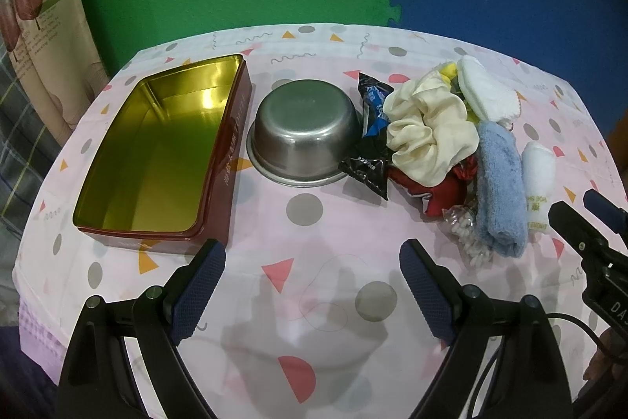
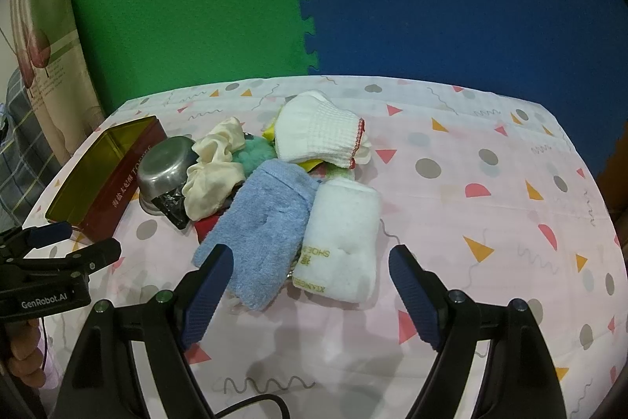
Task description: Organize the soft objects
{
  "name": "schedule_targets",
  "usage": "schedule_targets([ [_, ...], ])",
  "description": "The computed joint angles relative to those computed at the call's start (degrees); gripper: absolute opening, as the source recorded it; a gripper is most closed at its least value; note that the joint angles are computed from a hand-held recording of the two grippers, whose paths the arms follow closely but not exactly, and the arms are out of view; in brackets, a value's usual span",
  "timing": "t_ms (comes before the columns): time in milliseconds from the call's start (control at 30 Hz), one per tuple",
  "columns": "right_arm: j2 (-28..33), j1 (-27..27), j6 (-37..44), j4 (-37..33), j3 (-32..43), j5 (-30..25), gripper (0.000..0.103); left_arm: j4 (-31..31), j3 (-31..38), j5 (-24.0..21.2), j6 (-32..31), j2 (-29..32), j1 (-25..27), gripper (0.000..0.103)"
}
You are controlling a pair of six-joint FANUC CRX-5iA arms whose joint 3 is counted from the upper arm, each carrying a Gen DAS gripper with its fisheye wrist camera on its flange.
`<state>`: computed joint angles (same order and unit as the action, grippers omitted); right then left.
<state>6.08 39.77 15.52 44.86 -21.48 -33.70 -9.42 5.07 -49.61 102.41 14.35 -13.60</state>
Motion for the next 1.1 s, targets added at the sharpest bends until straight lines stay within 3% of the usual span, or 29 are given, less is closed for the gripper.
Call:
schedule_targets([
  [1100, 1.2, -0.8, 0.7, -1.8, 0.5, -0.7, 0.084, 0.8, -0.3, -0.6, -0.7, 0.5, 0.3, 0.089],
])
